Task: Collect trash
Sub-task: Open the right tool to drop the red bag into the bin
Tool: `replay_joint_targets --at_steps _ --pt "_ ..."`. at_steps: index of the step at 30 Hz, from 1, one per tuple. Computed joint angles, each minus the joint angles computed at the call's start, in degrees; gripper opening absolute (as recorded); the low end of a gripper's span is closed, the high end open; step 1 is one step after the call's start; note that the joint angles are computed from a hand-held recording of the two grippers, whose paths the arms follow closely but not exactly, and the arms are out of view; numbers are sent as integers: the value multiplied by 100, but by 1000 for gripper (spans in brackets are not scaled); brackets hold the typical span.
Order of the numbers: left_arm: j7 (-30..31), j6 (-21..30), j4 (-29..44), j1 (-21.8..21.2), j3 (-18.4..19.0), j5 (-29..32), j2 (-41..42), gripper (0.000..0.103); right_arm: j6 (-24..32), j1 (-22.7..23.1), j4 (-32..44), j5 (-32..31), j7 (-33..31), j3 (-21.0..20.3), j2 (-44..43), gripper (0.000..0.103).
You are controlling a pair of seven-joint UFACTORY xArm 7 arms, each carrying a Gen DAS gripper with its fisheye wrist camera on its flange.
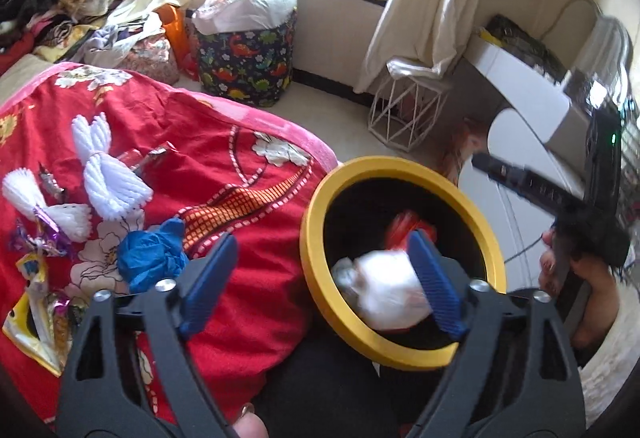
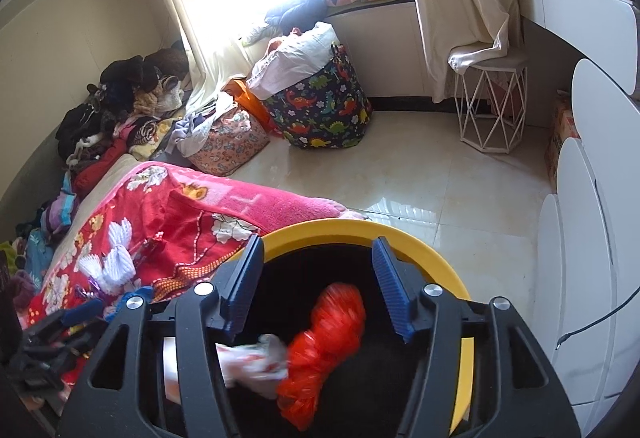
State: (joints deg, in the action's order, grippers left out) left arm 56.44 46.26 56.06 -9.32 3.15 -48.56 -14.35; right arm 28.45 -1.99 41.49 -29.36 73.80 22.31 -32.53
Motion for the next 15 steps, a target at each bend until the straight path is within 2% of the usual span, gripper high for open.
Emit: replay_joint_targets --at_steps 1,7,15 --pt "45 -96 -28 1 18 -100 -27 92 7 -12 -7 -37 -1 28 8 63" --pt "132 -380 -73 26 121 -464 -79 92 -39 -131 53 -417 198 304 44 72" --pt "369 -659 -67 70 240 -797 -132 92 -61 -104 388 -757 429 552 239 77"
